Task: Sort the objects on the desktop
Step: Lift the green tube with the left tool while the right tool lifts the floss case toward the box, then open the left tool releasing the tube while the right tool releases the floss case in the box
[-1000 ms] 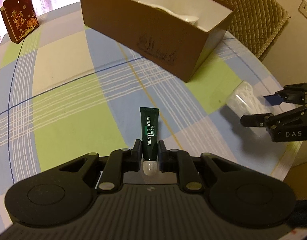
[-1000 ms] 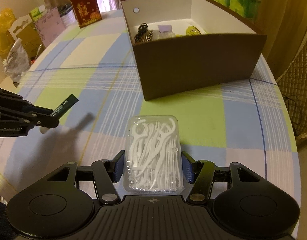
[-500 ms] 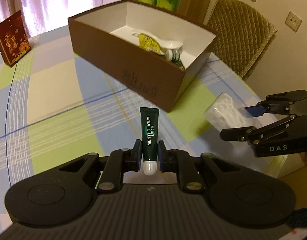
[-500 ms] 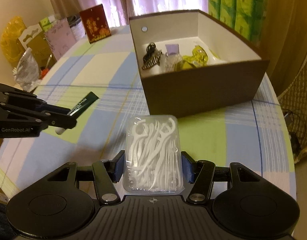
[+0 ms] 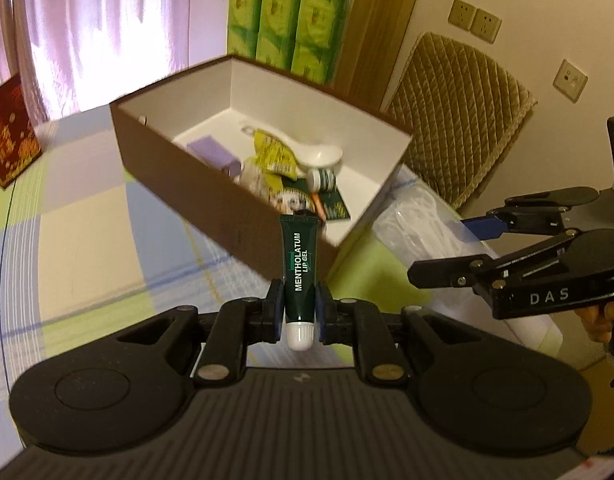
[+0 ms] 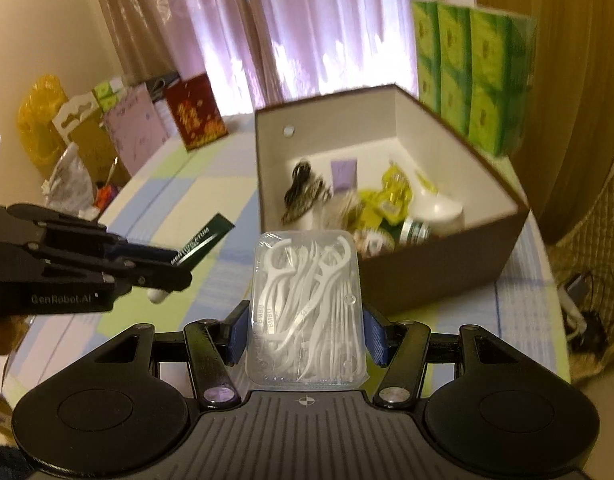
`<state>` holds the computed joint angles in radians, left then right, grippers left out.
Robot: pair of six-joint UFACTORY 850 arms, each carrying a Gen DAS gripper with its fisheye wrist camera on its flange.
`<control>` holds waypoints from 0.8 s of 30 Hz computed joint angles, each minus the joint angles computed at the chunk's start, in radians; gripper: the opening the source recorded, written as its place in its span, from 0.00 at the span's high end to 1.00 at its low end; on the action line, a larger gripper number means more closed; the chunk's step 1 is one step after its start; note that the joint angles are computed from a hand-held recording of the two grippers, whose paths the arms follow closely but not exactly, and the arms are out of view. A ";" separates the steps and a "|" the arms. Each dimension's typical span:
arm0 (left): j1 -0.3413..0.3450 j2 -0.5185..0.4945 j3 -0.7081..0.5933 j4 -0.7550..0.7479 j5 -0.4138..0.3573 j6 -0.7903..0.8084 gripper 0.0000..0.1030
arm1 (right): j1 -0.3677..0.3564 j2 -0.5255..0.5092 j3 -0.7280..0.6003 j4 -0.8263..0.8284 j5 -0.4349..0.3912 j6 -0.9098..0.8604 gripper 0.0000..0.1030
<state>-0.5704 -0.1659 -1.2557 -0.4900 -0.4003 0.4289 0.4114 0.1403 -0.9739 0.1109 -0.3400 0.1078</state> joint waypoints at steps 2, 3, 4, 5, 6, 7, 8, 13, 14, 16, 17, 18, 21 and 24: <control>0.001 -0.027 -0.037 0.001 0.003 -0.003 0.88 | -0.017 -0.026 -0.032 0.015 0.013 -0.035 0.47; 0.002 -0.039 -0.054 -0.001 0.005 -0.002 0.88 | -0.027 -0.041 -0.049 0.028 0.019 -0.058 0.47; 0.004 -0.055 -0.076 -0.001 0.005 -0.003 0.88 | -0.037 -0.056 -0.066 0.044 0.022 -0.084 0.47; 0.006 -0.070 -0.097 0.001 0.005 -0.007 0.88 | -0.048 -0.077 -0.088 0.062 0.022 -0.113 0.47; 0.007 -0.087 -0.119 0.005 0.006 -0.010 0.88 | -0.058 -0.099 -0.110 0.076 0.022 -0.135 0.47; 0.009 -0.108 -0.148 0.014 0.004 -0.015 0.88 | -0.067 -0.119 -0.131 0.084 0.020 -0.152 0.47; 0.011 -0.129 -0.176 0.027 0.001 -0.025 0.88 | -0.076 -0.142 -0.154 0.094 0.016 -0.171 0.47; 0.022 -0.248 -0.339 0.109 -0.027 -0.092 0.88 | -0.113 -0.260 -0.271 0.120 -0.011 -0.245 0.47; 0.026 -0.277 -0.379 0.127 -0.039 -0.110 0.88 | -0.119 -0.285 -0.294 0.115 -0.016 -0.248 0.47; 0.033 -0.339 -0.466 0.159 -0.068 -0.140 0.88 | -0.129 -0.344 -0.354 0.095 -0.034 -0.247 0.47; 0.036 -0.374 -0.515 0.185 -0.086 -0.163 0.88 | -0.134 -0.373 -0.384 0.088 -0.042 -0.246 0.47; 0.039 -0.410 -0.565 0.208 -0.107 -0.183 0.88 | -0.138 -0.405 -0.418 0.084 -0.054 -0.250 0.47; 0.046 -0.529 -0.733 0.281 -0.182 -0.254 0.88 | -0.147 -0.495 -0.520 0.067 -0.090 -0.251 0.47; 0.053 -0.661 -0.927 0.334 -0.278 -0.306 0.88 | -0.152 -0.583 -0.623 0.064 -0.141 -0.263 0.47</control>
<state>-0.5177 -0.8272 -2.1832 -0.1565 -0.6781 0.1224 0.2598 -0.4432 -1.5966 0.1744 -0.4810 -0.1556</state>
